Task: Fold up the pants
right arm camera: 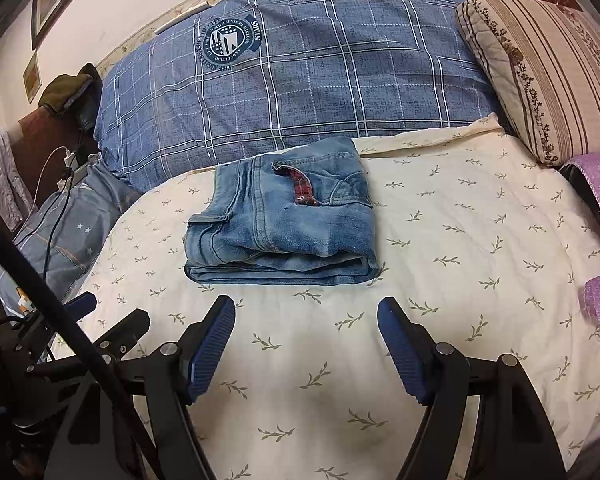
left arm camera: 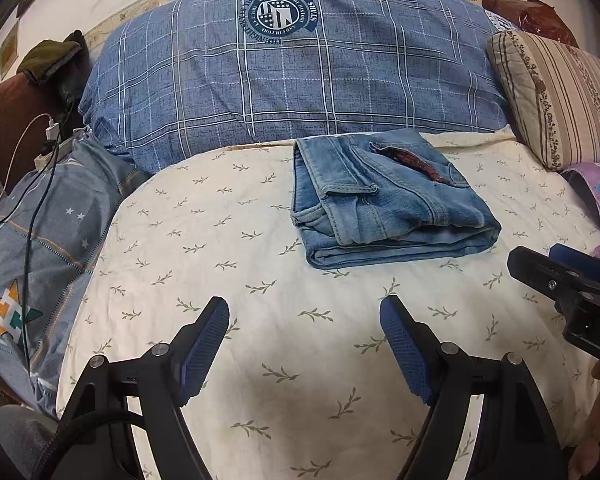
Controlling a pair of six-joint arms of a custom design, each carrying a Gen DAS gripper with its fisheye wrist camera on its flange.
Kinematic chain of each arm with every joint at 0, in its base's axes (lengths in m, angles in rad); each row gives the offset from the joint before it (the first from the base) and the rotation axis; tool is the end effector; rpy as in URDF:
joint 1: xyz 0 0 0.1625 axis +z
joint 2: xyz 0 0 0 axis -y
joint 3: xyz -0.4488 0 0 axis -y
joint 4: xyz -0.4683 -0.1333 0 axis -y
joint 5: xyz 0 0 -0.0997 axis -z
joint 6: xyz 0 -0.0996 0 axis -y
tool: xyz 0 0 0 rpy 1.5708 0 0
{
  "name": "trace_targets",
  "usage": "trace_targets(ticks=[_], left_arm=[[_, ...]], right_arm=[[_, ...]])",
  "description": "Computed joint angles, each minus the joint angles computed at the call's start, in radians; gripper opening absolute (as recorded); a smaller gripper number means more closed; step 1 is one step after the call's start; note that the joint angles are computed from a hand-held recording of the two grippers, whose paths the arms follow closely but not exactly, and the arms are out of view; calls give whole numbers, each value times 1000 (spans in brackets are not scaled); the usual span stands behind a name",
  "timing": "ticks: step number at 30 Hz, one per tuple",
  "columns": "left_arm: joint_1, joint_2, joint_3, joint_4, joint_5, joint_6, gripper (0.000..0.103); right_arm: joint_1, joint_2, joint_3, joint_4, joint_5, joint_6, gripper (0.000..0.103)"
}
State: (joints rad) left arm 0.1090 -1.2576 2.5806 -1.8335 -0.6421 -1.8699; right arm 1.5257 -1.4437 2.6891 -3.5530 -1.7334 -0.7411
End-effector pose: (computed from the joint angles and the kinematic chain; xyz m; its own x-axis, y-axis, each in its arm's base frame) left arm -0.2251 -0.2390 0.0193 -0.6496 -0.2486 -0.7185 0.4584 0.6259 -0.6310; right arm 0.1014 -0.3514 0.1582 -0.7462 -0.3865 0.5421 -0.6376 0.6492 -0.4148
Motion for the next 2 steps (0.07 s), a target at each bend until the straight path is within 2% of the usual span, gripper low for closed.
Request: trace_targets(ticks=[2], left_arm=[[0,6,-5,24,9,-15,78]], right_arm=[[1,5,-2,-3,-5,4,75]])
